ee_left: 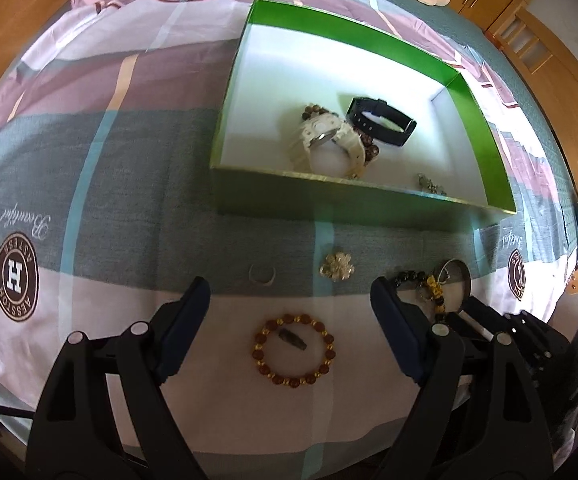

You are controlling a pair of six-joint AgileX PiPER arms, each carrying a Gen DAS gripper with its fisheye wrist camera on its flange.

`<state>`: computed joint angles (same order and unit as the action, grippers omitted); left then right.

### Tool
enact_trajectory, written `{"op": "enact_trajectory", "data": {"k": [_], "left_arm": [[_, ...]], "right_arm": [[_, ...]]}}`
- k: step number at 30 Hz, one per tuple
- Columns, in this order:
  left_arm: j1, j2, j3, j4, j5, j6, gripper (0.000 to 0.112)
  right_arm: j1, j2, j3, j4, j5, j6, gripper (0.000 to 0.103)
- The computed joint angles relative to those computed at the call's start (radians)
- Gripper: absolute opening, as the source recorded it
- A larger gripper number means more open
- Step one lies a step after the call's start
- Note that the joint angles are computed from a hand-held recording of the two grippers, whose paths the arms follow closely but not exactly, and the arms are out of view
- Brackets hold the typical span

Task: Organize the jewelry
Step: 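Position the left tool over the red bead bracelet and the right over the black-gold bracelet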

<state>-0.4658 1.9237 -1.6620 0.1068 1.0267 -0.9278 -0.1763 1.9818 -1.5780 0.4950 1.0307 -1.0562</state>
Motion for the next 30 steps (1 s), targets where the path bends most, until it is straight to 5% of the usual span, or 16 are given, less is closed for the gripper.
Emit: {"op": "enact_trajectory", "data": {"k": [9, 17, 19, 21, 22, 30], "left_arm": [[-0.062, 0.057, -0.007, 0.0, 0.068, 0.034, 0.083], [-0.107, -0.022, 0.11, 0.007, -0.012, 0.001, 0.083], [-0.125, -0.038, 0.138, 0.016, -0.023, -0.021, 0.079], [-0.141, -0.058, 0.173, 0.036, -0.034, -0.064, 0.059], [-0.141, -0.062, 0.186, 0.037, -0.038, -0.077, 0.058], [-0.133, 0.03, 0.098, 0.048, 0.062, -0.062, 0.065]], "right_arm": [[0.052, 0.04, 0.0, -0.029, -0.049, 0.044, 0.034], [0.044, 0.051, -0.018, -0.025, -0.03, 0.045, 0.034], [0.044, 0.05, -0.02, -0.028, -0.028, 0.049, 0.034], [0.047, 0.048, -0.015, -0.028, -0.033, 0.052, 0.034], [0.047, 0.047, -0.013, -0.029, -0.035, 0.053, 0.034], [0.054, 0.035, 0.008, -0.033, -0.058, 0.052, 0.034]]}}
